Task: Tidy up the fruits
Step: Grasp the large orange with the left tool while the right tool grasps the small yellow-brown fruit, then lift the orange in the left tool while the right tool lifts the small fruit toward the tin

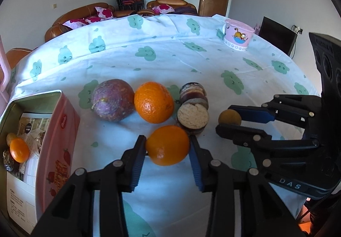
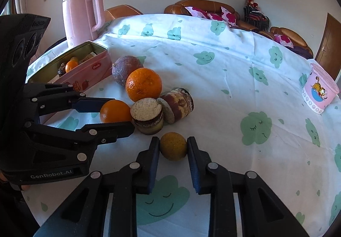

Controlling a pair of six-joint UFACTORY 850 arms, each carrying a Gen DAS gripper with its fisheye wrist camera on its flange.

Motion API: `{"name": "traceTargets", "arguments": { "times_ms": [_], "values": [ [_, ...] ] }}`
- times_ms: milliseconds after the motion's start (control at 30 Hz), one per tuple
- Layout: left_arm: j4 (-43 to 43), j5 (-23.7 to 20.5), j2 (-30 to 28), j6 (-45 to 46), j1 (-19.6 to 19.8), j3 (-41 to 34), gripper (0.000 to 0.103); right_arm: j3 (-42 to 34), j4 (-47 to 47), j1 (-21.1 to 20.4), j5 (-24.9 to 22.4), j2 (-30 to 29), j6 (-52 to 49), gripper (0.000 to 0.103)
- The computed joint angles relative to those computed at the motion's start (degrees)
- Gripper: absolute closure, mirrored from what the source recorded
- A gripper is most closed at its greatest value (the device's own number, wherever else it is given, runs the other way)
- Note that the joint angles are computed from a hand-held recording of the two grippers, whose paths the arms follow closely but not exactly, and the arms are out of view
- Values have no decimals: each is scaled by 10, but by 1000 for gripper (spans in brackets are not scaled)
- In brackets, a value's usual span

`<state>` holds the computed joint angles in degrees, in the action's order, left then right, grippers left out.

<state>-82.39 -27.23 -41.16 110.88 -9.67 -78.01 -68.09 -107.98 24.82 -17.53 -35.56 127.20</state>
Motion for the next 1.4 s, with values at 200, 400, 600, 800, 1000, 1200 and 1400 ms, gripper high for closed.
{"name": "traceTargets", "arguments": {
  "times_ms": [200,400,600,800,1000,1200,1400],
  "values": [
    [-106,0,16,91,3,20,62,14,-123,-9,-5,11,156,75],
    [-170,11,15,135,2,22,62,2,-155,-13,-9,8,204,75],
    [-282,8,29,236,3,46,62,-4,-215,-9,-41,1,278,75],
    [-382,-8,42,326,6,70,62,-6,-238,-6,-58,-5,310,75],
    [-416,-17,48,362,7,80,62,-5,-205,4,-80,-4,266,75],
    [-444,-30,53,385,9,89,62,3,-197,14,-113,1,249,75],
    [-462,-46,58,396,13,98,62,12,-209,18,-133,5,260,75]
  ]
}}
